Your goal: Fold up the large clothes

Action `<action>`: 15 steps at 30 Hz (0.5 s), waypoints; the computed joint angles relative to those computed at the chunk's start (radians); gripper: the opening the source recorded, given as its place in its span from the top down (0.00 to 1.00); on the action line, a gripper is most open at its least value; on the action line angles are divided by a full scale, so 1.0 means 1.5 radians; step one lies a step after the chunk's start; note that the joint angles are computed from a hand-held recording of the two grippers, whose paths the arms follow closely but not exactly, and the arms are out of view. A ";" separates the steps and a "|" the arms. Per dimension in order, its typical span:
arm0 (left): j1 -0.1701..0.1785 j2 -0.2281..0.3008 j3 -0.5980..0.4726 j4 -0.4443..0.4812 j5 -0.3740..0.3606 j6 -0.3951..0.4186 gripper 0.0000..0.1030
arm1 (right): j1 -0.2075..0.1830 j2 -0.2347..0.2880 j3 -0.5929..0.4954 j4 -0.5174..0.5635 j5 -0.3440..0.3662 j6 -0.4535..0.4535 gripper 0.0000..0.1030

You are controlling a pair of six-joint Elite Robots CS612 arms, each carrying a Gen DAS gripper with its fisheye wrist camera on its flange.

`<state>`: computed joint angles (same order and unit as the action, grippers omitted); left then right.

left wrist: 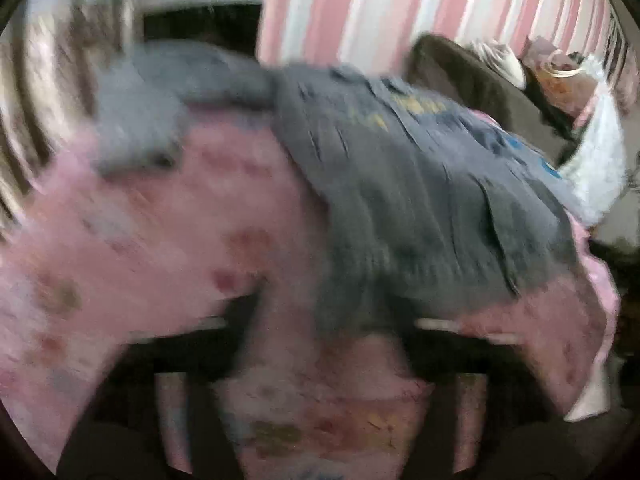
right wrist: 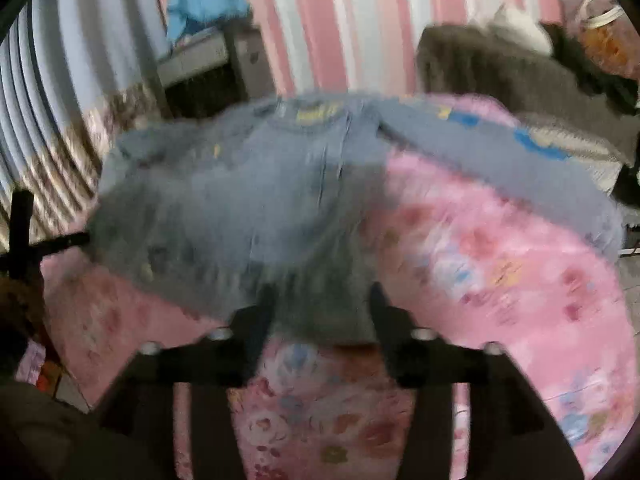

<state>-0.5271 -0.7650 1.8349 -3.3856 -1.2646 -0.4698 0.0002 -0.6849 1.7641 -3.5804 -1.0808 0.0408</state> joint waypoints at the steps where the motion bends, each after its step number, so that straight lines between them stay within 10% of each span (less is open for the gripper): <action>1: -0.008 -0.001 -0.003 -0.010 0.048 0.013 0.03 | -0.007 -0.003 0.001 -0.027 0.010 0.021 0.41; 3: -0.014 0.001 -0.016 -0.033 0.098 0.052 0.03 | -0.008 -0.005 -0.004 -0.057 -0.039 0.033 0.22; 6: -0.019 0.014 -0.046 -0.052 0.146 0.094 0.03 | -0.009 0.006 -0.031 -0.051 -0.135 0.039 0.21; 15: 0.001 0.050 -0.138 -0.022 0.112 0.069 0.03 | -0.021 0.050 -0.104 -0.023 -0.206 0.062 0.17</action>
